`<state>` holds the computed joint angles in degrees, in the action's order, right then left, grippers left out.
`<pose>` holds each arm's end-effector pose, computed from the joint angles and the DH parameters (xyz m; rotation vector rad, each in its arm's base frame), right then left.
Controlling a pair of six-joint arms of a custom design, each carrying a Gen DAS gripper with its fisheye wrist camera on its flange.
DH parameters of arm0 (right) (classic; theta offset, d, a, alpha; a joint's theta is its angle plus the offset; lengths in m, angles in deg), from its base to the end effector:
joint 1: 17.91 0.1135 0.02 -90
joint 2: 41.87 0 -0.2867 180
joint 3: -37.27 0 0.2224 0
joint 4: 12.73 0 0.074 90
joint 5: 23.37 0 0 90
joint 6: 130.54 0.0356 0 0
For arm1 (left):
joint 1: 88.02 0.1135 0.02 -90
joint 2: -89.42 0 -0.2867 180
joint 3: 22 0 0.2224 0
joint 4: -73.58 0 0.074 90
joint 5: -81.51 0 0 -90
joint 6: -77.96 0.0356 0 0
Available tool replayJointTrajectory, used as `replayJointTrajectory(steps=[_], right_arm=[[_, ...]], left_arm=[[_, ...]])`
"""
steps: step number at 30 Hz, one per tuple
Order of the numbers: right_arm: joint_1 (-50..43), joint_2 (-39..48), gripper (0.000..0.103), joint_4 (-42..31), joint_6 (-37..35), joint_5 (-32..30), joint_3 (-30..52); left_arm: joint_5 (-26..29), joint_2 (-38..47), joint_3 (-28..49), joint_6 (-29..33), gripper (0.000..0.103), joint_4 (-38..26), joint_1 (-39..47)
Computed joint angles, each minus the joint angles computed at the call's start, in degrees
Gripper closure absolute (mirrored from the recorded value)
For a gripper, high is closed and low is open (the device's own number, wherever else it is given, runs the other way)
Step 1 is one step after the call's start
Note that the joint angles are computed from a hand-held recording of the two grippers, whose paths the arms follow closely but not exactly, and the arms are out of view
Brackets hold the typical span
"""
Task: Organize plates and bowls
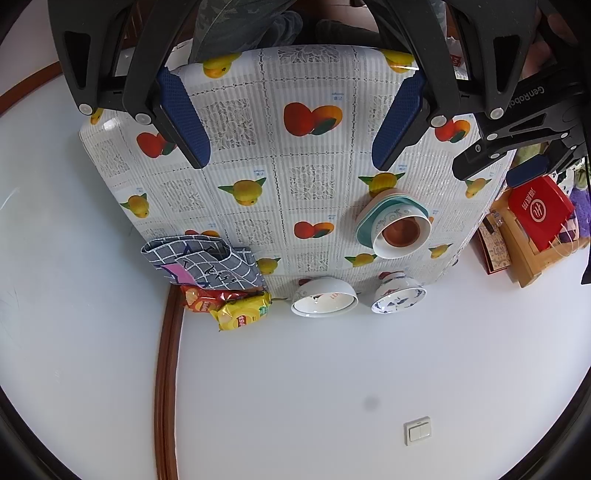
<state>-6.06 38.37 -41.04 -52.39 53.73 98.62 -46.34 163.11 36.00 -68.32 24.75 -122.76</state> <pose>0.2486 0.0603 0.2443 -0.5924 2.3096 0.2693 0.1748 -0.0946 0.2363 -0.6221 2.2892 0.1868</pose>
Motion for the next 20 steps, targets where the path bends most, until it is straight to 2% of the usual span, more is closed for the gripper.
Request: replayJointTrajectory(steps=[13,20], right_arm=[[-0.03,-0.87,0.015,-0.13,0.29,-0.54,-0.08],[0.34,-0.74,0.014,1.29,0.59,-1.09,-0.85]], left_arm=[[-0.21,-0.16,0.04,-0.30,0.014,0.00,-0.13],[-0.71,-0.37,-0.62,1.48,0.013,0.85,0.85]])
